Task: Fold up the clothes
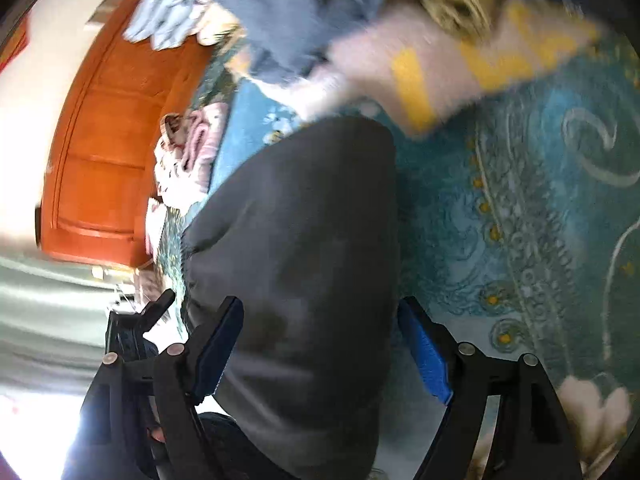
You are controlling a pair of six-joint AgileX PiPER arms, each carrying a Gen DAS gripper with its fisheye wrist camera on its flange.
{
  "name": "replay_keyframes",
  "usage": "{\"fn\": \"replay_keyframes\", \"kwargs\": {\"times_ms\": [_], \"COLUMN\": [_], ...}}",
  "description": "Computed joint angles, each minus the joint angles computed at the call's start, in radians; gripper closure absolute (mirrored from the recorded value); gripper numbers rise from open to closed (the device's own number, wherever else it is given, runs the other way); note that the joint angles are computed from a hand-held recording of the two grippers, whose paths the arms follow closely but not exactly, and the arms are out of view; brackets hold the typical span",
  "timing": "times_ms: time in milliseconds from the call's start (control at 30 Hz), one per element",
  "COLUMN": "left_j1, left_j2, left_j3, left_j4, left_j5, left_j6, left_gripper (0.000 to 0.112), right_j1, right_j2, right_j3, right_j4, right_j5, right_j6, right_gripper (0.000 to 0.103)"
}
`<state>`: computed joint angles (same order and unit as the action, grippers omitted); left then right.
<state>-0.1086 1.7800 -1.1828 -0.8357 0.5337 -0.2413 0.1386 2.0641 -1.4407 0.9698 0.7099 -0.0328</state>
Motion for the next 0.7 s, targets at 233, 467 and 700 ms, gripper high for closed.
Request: {"fn": "replay_keyframes", "kwargs": {"times_ms": [233,467,700], "left_j1": [0.020,0.062,0.079], "left_j2": [0.084,0.103,0.169], "left_j3": [-0.127,-0.076,-0.148], "left_j4": [0.129,-0.157,-0.202], "left_j5": [0.112,0.129,0.220], "left_j6": [-0.041,0.170,0.254], "left_gripper": [0.009,0.009,0.009], "right_j1": [-0.006,-0.010,0.019], "right_j2": [0.041,0.055,0.097], "right_j3": [-0.001,-0.009,-0.118], "right_j4": [0.066,0.091,-0.062], "right_j5": [0.007,0.019,0.046], "right_j6": [-0.061,-0.068,0.137], "right_gripper": [0.023,0.023,0.023]}}
